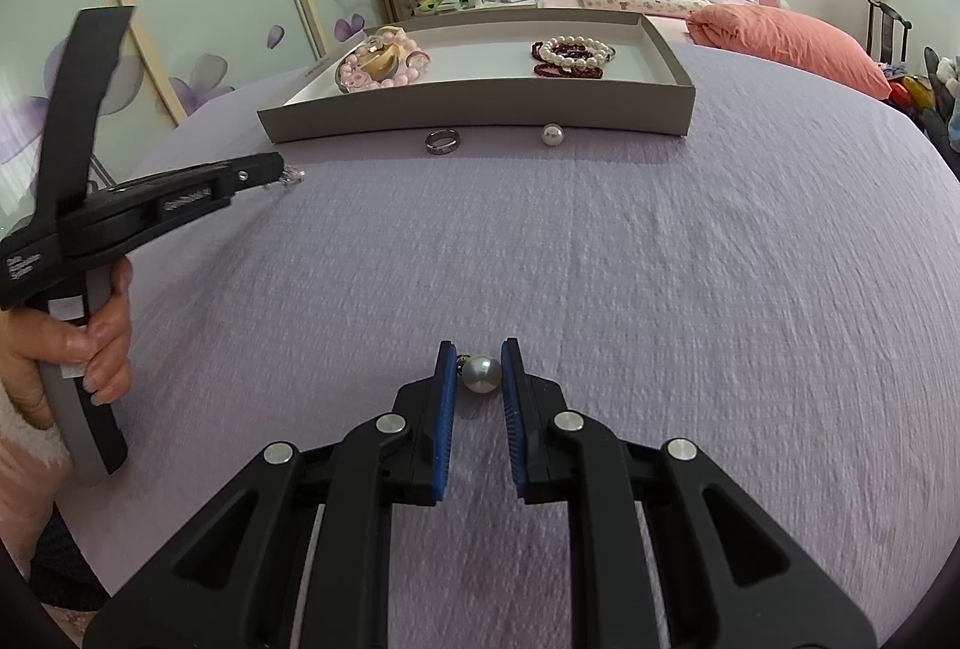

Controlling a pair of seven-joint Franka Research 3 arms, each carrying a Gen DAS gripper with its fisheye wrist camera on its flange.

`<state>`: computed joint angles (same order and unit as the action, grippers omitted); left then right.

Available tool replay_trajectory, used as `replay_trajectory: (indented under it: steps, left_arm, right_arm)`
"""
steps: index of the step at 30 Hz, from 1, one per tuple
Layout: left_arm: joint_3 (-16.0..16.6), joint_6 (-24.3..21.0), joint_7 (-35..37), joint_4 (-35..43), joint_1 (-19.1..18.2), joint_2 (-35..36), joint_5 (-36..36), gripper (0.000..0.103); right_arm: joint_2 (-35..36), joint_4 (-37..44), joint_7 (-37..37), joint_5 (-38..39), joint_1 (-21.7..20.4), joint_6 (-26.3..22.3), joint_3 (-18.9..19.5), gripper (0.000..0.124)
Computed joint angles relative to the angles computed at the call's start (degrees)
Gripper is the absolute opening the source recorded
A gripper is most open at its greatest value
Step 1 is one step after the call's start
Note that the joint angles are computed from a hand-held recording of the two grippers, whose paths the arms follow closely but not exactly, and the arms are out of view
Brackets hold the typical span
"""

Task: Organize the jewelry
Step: 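Carry the pearl and earrings with both tools over the tray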

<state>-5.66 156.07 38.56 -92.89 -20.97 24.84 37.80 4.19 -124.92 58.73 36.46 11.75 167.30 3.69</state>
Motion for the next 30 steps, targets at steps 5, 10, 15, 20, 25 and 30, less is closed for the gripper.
replay_trajectory:
  steps: [5, 10, 15, 20, 25, 30]
  left_arm:
    - [0.82, 4.21, -2.88, -3.21, 0.2, -2.69, 1.53, 0.007]
    - [1.21, 7.2, -6.2, -6.34, 0.09, -5.49, 4.15, 0.007]
    - [1.0, 7.83, -7.97, -6.79, 0.0, -6.52, 6.21, 0.007]
    - [1.39, 8.04, -10.7, -6.41, -0.2, -7.11, 8.85, 0.007]
    - [1.39, 8.05, -12.54, -5.3, -0.1, -6.8, 10.85, 0.007]
    - [0.97, 7.96, -12.29, -3.79, 0.48, -5.57, 10.2, 0.007]
  right_arm:
    - [0.16, 0.44, 0.37, -0.19, -0.05, 0.3, -0.08, 0.016]
    - [0.88, 1.85, 0.83, -0.67, -0.16, 0.79, -0.1, 0.016]
    - [1.85, 3.94, 0.6, -0.54, -0.45, 1.82, 0.33, 0.016]
    - [3.04, 6.53, 0.0, -0.11, -0.79, 2.85, 0.76, 0.016]
    - [4.53, 8.98, -1.29, 1.69, -1.34, 4.5, 1.81, 0.016]
    - [6.56, 12.24, -0.82, 1.77, -1.38, 4.77, 2.16, 0.016]
